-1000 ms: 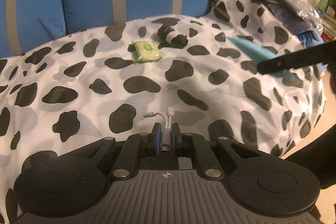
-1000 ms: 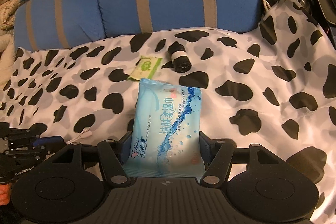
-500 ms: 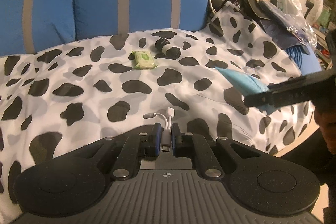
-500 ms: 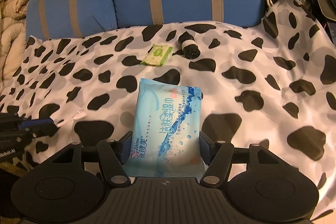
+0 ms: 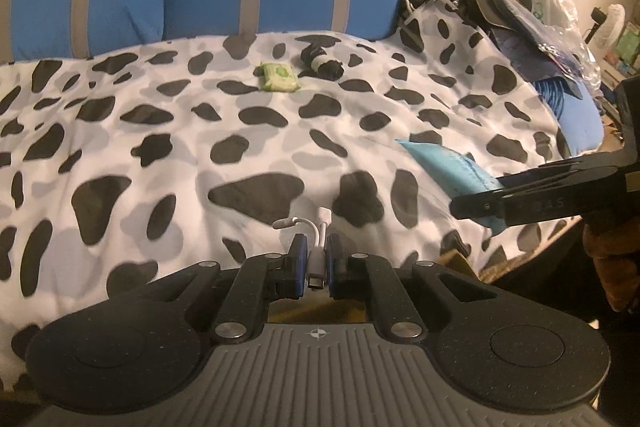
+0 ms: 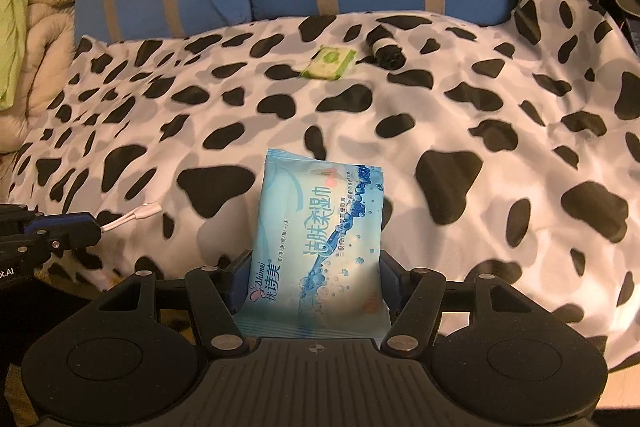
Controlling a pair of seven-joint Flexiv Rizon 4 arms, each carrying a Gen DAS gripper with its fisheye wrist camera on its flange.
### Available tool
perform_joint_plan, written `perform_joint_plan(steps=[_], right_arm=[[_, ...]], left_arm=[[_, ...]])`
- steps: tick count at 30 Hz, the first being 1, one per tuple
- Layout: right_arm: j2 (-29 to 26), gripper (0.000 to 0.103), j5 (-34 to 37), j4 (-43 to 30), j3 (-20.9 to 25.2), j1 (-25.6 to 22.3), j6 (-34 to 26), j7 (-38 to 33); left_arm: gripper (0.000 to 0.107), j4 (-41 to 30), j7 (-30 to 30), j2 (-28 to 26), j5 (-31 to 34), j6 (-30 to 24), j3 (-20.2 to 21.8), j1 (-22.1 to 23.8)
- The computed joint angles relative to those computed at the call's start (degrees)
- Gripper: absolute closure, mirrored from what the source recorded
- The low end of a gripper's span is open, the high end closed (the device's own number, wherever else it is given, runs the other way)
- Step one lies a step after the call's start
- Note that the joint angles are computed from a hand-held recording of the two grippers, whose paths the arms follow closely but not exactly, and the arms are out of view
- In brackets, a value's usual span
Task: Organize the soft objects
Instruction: 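Carry the white cable in the left tool to the box while the right tool carries the wipes, then open both tools over the box to drop the cable and wipes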
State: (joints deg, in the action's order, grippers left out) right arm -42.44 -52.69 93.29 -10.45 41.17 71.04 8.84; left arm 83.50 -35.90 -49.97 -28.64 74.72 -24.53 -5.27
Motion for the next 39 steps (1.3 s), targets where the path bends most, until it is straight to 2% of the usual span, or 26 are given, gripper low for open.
perform_joint_plan(steps=[7,11,16,24,27,31,34,36,38,39], right_arm=[[0.0,0.037,1.8,-0.5,2.5,0.6,-1.3,-2.0],[-0.5,0.037,5.9,-1.3,6.0,-0.3,-2.2,-6.6],[-0.8,0.037,10.1,-1.8,8.0,0.2,-3.6,-11.0],[-2.3,0.037,19.4,-4.7,13.4,-0.7,-8.4,-19.7],[-2.8,0.037,22.0,-6.3,14.0,-0.3,-11.4,-22.3],[-3.1,0.037,25.7,-6.9,14.6,-0.8,-12.4,-22.7],[-3.6,0.033,28.4,-7.0,15.6,-1.8,-10.4,-23.5],[-3.5,0.021,28.8,-6.9,14.7,-1.4,-9.7,-23.1],[-3.0,0.008,28.2,-6.1,13.0,-0.4,-8.7,-21.4],[-2.7,0.004,28.0,-5.6,12.3,-0.1,-8.1,-20.4]], left_arm=[[0.096,5.1,-0.6,3.1,-1.2,-1.1,-0.4,1.9],[0.096,6.8,-1.6,4.6,-1.2,-2.7,1.4,1.4],[0.096,8.0,-2.5,5.9,-0.7,-4.8,3.5,0.4],[0.096,5.9,-7.6,6.0,2.8,-10.3,9.5,-2.9],[0.096,4.8,-9.2,5.6,4.3,-11.7,10.9,-3.8],[0.096,3.4,-11.0,5.1,6.1,-13.4,12.1,-4.6],[0.096,1.9,-12.5,4.5,7.5,-15.6,13.2,-5.3],[0.093,-0.2,-15.4,3.7,9.5,-17.9,15.5,-6.7],[0.058,-2.0,-18.1,3.0,11.1,-19.8,16.9,-7.5],[0.053,-2.4,-19.0,2.8,11.7,-20.0,17.2,-7.7]])
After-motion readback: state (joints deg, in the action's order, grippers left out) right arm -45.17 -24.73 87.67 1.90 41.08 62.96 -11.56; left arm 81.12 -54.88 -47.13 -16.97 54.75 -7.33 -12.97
